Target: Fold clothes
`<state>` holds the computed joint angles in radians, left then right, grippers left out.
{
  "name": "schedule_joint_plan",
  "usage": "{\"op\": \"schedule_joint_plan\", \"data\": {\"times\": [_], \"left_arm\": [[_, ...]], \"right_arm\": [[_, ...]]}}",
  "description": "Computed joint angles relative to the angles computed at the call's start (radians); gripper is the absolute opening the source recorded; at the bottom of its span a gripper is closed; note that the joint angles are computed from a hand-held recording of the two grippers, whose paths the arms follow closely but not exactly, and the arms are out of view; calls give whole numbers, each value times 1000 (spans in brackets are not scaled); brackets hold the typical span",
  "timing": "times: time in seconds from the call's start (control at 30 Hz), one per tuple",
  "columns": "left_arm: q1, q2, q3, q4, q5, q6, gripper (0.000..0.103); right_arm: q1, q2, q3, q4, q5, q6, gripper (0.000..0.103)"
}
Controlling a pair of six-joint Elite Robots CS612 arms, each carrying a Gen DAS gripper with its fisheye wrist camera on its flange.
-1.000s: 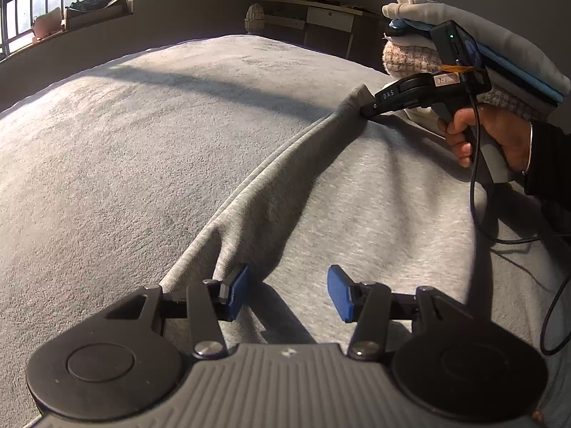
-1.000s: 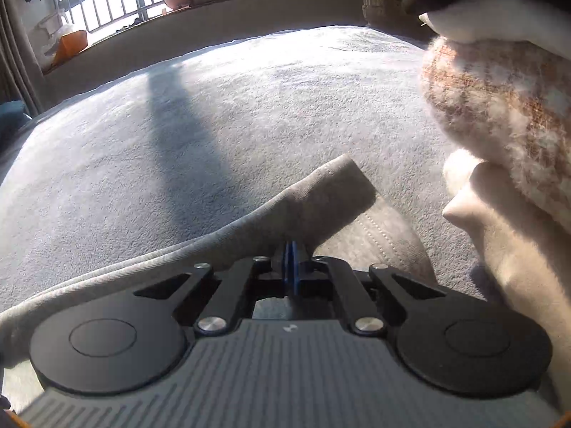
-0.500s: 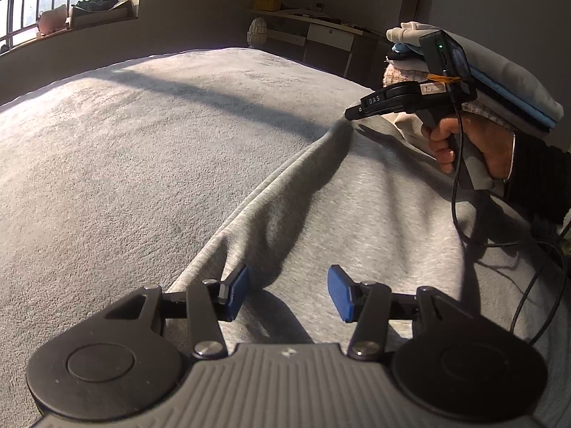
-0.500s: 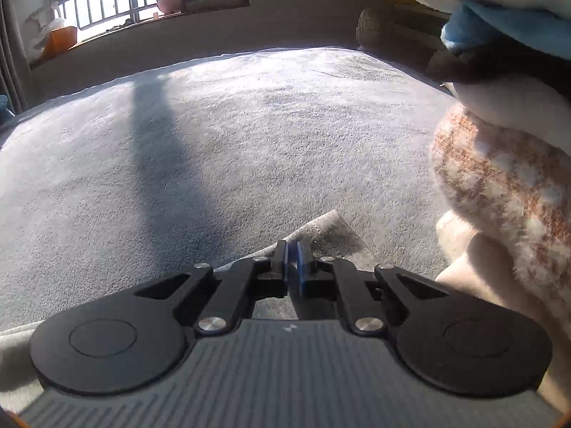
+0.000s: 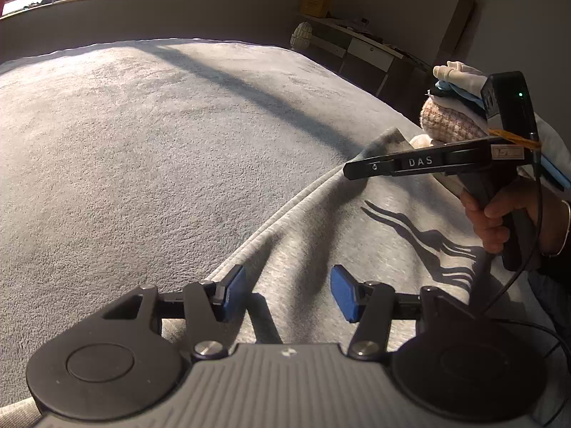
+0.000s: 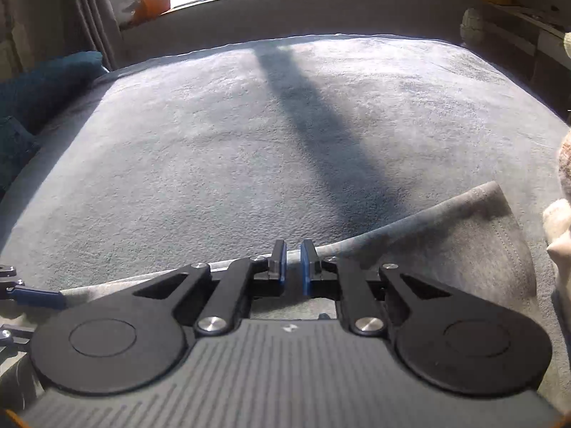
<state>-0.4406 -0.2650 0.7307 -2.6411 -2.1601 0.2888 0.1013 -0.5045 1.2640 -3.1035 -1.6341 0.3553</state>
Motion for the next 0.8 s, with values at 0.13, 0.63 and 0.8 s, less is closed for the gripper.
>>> {"op": "schedule_joint_plan", "data": {"times": [0.13, 0.63, 0.8], "left_arm": [[-8, -15, 32, -13, 51, 38, 54], [-9, -84, 159, -29, 120, 232, 58], [-11, -84, 146, -31, 165, 209, 58]], "right_arm": [[-7, 36, -50, 51, 71, 29, 5], [-22, -148, 360, -134, -178, 310, 0], [37, -155, 356, -231, -134, 40, 6]]}}
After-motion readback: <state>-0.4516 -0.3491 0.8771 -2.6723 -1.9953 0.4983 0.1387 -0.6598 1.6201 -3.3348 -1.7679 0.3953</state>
